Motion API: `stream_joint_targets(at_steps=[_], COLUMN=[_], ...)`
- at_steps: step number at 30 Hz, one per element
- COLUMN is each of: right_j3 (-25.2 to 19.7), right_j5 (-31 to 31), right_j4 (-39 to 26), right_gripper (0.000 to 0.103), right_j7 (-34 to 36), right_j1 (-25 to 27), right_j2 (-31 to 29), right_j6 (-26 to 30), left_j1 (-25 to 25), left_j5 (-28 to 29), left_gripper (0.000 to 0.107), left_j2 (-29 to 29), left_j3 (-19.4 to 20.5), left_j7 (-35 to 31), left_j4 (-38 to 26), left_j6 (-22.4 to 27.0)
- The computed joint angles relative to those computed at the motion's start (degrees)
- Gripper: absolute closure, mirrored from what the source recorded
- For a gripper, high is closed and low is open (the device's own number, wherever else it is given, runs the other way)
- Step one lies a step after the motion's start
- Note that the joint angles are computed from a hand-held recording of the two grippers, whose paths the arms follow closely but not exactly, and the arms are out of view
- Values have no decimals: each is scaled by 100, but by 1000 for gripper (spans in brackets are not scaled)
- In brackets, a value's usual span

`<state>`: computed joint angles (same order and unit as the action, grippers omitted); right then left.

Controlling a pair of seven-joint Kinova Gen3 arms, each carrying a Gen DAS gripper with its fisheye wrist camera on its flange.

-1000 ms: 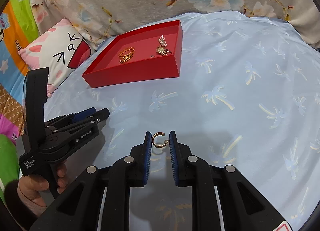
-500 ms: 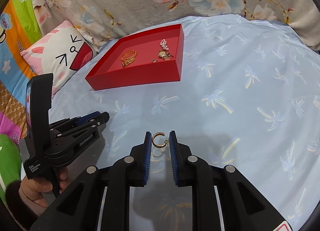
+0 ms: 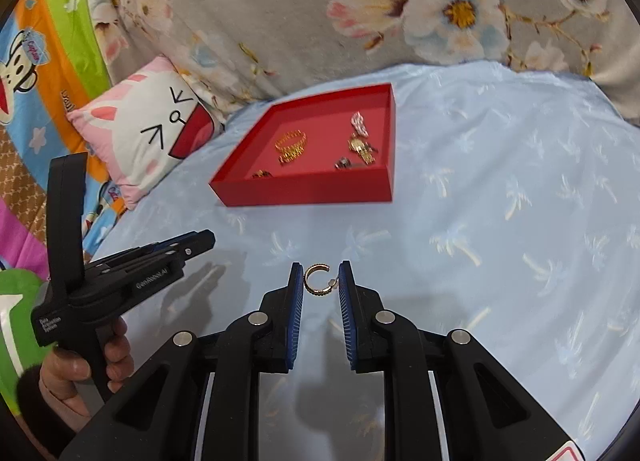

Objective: Organize jewelry
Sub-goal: 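Carry the hoop earring into the red tray and open the right tool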

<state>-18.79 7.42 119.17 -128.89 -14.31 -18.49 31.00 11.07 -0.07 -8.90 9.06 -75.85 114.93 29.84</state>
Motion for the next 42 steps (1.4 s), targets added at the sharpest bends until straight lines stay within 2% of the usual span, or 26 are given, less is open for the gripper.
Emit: stream_joint_targets(at_steps=[4, 7, 17, 24, 33, 36, 42], right_j3=[211, 259, 178, 190, 433, 616, 830], right_j5=[-99, -103, 73, 25, 30, 8, 334], right_j4=[-223, -415, -838, -828, -950, -1170, -1805], right_gripper=[86, 86, 86, 86, 86, 86, 86], right_j7=[252, 396, 484, 392, 462, 622, 578], right_j1=[-103, -81, 39, -88, -273, -302, -372], right_j2=[-32, 21, 248, 432, 885, 1178, 1771], right_j6=[32, 52, -17, -79, -230, -314, -274], left_j1=[14, -108, -445, -333, -281, -282, -265], left_j5=[447, 473, 18, 172, 327, 321, 107], left_gripper=[89, 89, 89, 89, 89, 89, 89], left_j2=[-196, -297, -229, -118, 191, 331, 913], left_j3=[-355, -386, -122, -242, -321, -316, -276], left_j7=[-452, -537, -178, -337, -576, -652, -585], left_j4=[-178, -332, -677, -646, -710, -818, -1404], left_j6=[140, 224, 400, 422, 336, 249, 84])
